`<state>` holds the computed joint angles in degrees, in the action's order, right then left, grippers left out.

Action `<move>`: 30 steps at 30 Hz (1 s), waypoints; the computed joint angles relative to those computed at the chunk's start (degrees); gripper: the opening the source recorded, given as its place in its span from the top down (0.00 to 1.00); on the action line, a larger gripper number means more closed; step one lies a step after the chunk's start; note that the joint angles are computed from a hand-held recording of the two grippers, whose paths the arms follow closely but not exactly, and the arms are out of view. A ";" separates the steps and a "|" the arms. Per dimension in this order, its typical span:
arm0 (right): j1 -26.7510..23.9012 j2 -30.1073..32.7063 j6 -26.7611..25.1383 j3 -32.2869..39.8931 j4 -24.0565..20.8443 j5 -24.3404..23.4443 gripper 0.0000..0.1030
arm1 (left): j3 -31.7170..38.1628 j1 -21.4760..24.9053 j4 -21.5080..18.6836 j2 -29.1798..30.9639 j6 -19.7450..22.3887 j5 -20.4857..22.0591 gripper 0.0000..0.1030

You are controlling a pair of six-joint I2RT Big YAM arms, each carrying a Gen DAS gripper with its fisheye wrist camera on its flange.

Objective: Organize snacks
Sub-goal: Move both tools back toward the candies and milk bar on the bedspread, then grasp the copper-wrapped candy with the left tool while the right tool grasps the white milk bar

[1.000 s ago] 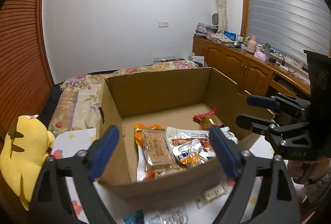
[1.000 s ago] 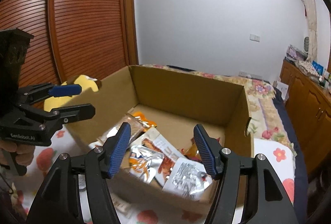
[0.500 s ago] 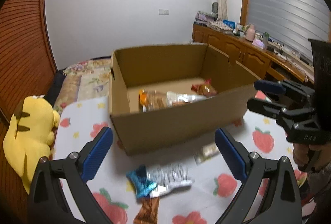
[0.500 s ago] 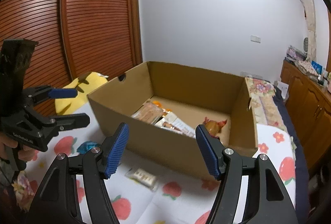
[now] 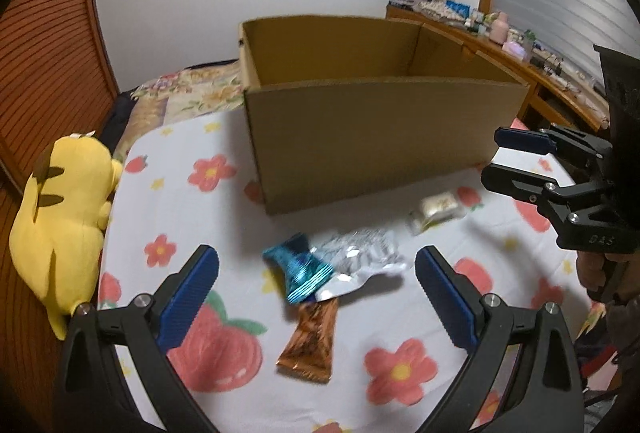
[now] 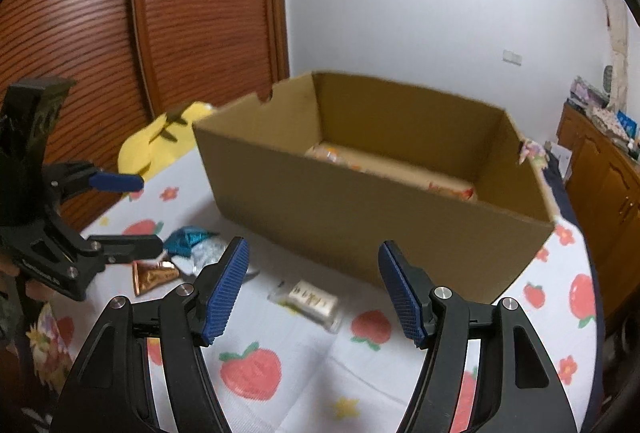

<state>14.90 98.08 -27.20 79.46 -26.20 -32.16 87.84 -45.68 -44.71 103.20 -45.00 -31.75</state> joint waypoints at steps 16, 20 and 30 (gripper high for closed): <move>2.87 7.22 -5.76 5.19 -6.06 5.55 0.33 | -6.76 0.10 5.22 -1.99 1.15 5.29 0.04; 3.17 9.03 -6.37 7.61 -8.41 5.46 0.33 | -7.35 -0.01 6.71 -2.22 1.56 6.10 0.05; 3.48 11.06 -9.76 10.70 -14.49 6.49 0.35 | -7.39 -0.47 7.27 -1.46 1.25 6.43 0.23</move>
<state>18.38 109.15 -36.96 90.15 -40.69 -25.67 80.45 -46.15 -37.44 101.74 -43.75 -25.32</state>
